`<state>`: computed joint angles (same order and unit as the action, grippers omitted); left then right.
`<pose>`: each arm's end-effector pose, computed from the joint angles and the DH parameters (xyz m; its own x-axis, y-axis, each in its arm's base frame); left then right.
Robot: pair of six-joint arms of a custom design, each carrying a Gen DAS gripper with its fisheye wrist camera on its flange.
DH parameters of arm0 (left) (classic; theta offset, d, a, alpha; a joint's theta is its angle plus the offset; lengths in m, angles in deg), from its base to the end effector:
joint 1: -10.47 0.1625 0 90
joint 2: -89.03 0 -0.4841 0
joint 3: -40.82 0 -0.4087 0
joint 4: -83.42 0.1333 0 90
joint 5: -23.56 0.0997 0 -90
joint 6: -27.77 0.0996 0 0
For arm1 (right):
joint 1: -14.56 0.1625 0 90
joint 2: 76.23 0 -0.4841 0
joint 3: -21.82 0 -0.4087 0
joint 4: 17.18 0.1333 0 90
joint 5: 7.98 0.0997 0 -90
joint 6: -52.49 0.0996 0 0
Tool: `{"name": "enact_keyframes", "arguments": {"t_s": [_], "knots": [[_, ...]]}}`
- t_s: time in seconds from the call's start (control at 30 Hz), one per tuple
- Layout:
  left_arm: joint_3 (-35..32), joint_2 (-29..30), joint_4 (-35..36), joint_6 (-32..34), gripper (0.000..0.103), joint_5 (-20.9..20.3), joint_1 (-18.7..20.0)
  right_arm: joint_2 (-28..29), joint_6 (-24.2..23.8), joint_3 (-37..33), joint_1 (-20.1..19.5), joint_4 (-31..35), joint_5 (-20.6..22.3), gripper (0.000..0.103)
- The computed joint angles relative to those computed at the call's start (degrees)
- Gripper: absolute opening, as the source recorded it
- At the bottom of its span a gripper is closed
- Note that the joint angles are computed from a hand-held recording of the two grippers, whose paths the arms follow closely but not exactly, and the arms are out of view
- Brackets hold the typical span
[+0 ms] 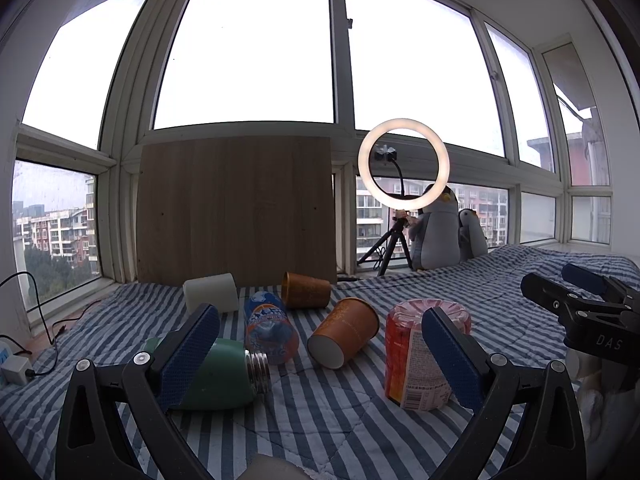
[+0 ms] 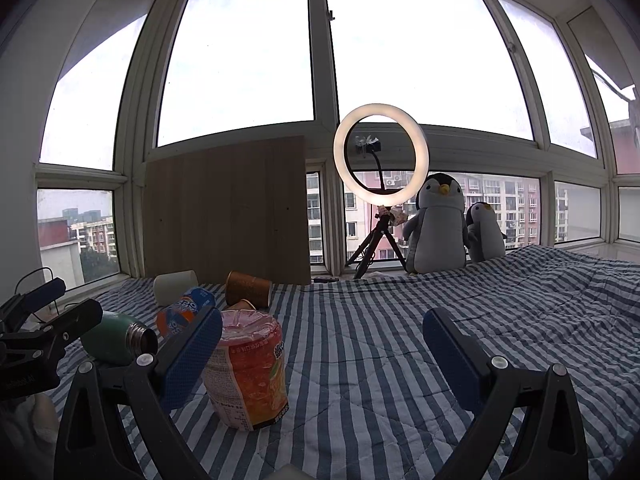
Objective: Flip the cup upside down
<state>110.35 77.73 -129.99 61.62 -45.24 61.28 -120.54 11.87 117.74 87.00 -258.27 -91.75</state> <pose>-0.3844 -0.7395 -0.0386 -0.6246 0.4592 -0.6316 0.7383 0.0837 -0.6692 -0.0682 -0.6932 0.2950 -0.7116 0.2524 0.6557 -0.6758 0.0096 -0.7370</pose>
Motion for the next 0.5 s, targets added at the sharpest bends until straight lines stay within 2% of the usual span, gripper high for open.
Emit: {"name": "enact_keyframes", "arguments": {"t_s": [0.5], "knots": [[0.1,-0.1,0.3,0.1,0.103,-0.3,0.2,0.0,0.1,0.0,0.1,0.2,0.0,0.100]]}}
